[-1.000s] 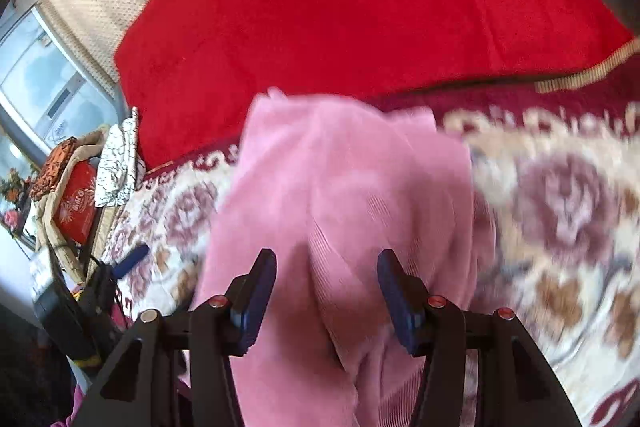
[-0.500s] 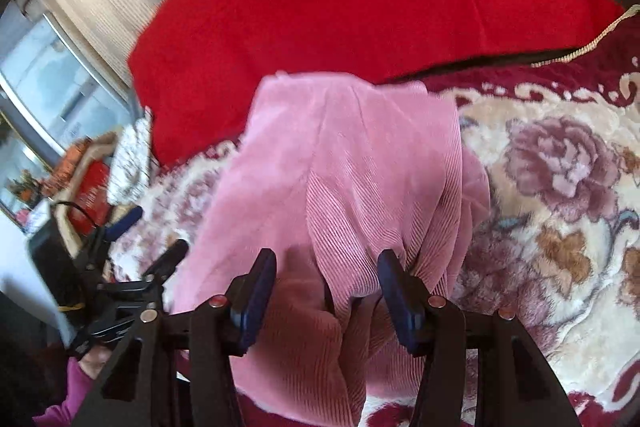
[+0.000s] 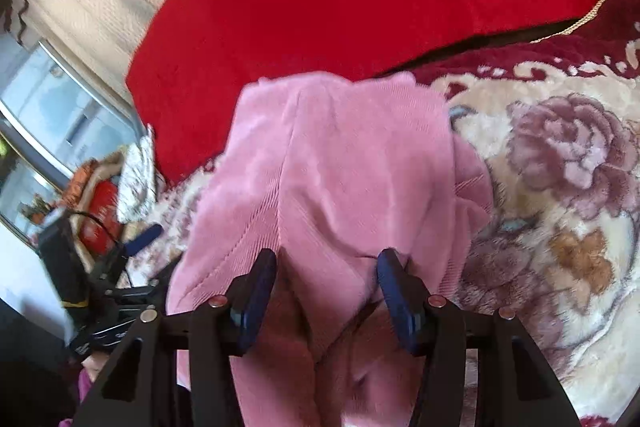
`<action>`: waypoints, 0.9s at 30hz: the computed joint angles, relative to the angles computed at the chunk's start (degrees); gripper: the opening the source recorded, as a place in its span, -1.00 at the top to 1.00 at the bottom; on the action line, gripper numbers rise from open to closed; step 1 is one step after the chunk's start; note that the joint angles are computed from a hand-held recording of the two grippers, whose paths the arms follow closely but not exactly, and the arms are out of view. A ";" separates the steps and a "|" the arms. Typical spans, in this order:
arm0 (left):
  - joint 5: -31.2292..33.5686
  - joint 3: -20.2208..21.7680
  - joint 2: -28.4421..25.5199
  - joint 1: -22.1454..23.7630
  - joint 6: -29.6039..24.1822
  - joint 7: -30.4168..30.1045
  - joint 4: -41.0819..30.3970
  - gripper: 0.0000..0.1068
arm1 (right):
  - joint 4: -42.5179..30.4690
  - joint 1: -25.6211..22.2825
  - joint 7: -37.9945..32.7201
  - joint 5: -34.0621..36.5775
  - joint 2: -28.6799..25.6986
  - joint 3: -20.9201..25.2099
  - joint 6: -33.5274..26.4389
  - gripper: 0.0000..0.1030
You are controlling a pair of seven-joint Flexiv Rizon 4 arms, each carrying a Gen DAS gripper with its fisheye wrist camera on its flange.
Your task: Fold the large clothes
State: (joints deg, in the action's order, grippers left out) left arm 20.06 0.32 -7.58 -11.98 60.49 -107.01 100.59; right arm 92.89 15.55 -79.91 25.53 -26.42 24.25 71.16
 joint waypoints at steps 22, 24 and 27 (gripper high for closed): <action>-27.72 -3.14 -1.24 3.43 5.27 14.07 4.63 -0.87 | -9.49 -11.67 -11.45 21.80 -9.44 8.82 -5.05 -0.51; -31.92 -4.12 -1.38 3.60 6.21 17.83 5.49 -0.88 | -10.62 -11.16 -13.48 23.63 -9.79 8.67 -6.26 -0.54; -32.14 -3.80 -2.47 3.03 4.78 17.77 4.72 -0.88 | -12.22 -11.31 -17.81 27.82 -10.56 9.20 -6.96 -0.61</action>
State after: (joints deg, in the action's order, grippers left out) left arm -12.08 -3.47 -10.05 -8.95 65.27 -89.24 105.31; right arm 80.67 4.24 -97.72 53.35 -36.98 33.44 64.20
